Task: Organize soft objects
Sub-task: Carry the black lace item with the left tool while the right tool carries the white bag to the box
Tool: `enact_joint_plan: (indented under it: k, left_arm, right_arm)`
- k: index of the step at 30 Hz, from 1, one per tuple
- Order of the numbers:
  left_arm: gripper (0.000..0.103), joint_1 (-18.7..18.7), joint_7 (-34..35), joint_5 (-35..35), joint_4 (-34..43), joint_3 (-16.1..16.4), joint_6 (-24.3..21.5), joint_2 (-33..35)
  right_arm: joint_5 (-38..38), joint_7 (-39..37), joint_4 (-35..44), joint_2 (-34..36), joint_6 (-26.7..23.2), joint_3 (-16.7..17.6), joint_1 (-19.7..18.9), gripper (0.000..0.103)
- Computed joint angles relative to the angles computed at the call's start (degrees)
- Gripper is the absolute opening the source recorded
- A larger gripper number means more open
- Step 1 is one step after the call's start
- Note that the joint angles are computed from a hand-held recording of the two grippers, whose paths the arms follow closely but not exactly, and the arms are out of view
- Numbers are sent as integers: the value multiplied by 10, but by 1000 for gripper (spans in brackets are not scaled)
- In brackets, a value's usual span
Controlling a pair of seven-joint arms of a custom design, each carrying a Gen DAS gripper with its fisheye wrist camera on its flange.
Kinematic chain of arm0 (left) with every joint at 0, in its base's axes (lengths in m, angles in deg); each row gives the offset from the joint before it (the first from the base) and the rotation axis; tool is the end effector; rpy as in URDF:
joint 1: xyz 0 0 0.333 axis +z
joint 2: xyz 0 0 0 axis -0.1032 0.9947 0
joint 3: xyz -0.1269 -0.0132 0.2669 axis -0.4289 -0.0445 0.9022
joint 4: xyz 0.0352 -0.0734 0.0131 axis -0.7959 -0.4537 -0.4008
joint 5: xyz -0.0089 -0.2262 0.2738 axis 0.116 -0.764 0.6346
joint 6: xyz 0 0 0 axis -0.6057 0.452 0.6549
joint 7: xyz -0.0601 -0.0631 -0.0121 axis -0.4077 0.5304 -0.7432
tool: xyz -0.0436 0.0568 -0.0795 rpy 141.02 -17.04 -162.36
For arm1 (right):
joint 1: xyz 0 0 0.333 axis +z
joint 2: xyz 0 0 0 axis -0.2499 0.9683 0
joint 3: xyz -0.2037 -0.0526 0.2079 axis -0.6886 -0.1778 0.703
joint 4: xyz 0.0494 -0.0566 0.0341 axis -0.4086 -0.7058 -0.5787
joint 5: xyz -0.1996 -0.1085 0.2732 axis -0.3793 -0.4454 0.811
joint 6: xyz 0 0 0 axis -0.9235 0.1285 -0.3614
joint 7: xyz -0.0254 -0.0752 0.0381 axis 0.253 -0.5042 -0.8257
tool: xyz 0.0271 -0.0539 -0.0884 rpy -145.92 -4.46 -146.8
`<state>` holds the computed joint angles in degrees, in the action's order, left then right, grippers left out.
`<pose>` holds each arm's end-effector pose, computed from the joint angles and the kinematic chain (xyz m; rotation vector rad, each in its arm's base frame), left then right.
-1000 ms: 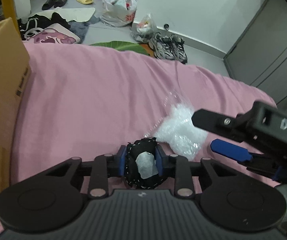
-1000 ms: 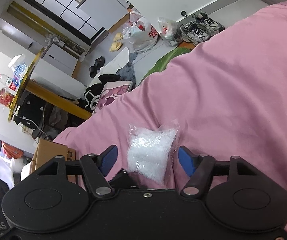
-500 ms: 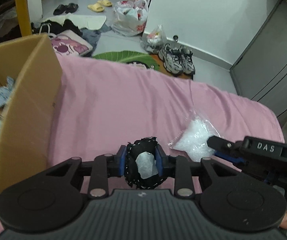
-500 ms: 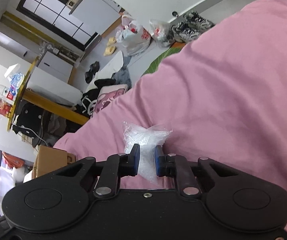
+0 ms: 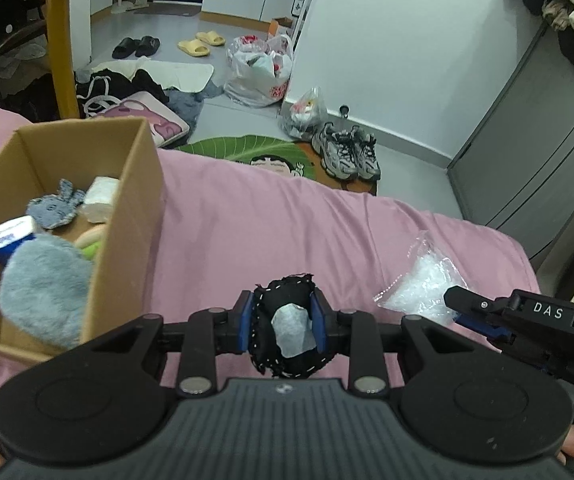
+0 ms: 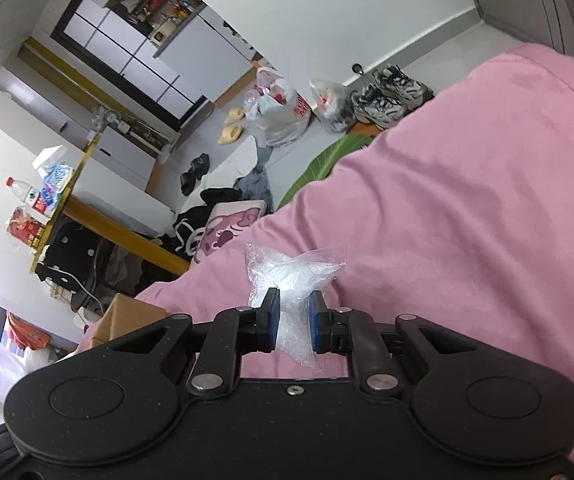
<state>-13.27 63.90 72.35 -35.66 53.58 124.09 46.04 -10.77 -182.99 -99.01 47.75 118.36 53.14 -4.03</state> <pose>0.6245 -0.2225 0.4928 -1.6274 2.3275 -0.9722 0.5118 0.1585 0.4440 -0.7435 2.1087 -0.2978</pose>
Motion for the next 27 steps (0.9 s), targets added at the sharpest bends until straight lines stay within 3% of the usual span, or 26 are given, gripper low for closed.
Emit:
enact_joint_plan:
  k: [9, 27]
  left_arm:
    - [29, 24, 49, -56, -48, -7, 22, -53]
    - [29, 46, 148, -170, -97, 22, 39, -122]
  right_arm:
    - [-34, 13, -4, -31, -60, 27, 10, 15]
    - [-78, 16, 19, -47, -137, 62, 41, 15]
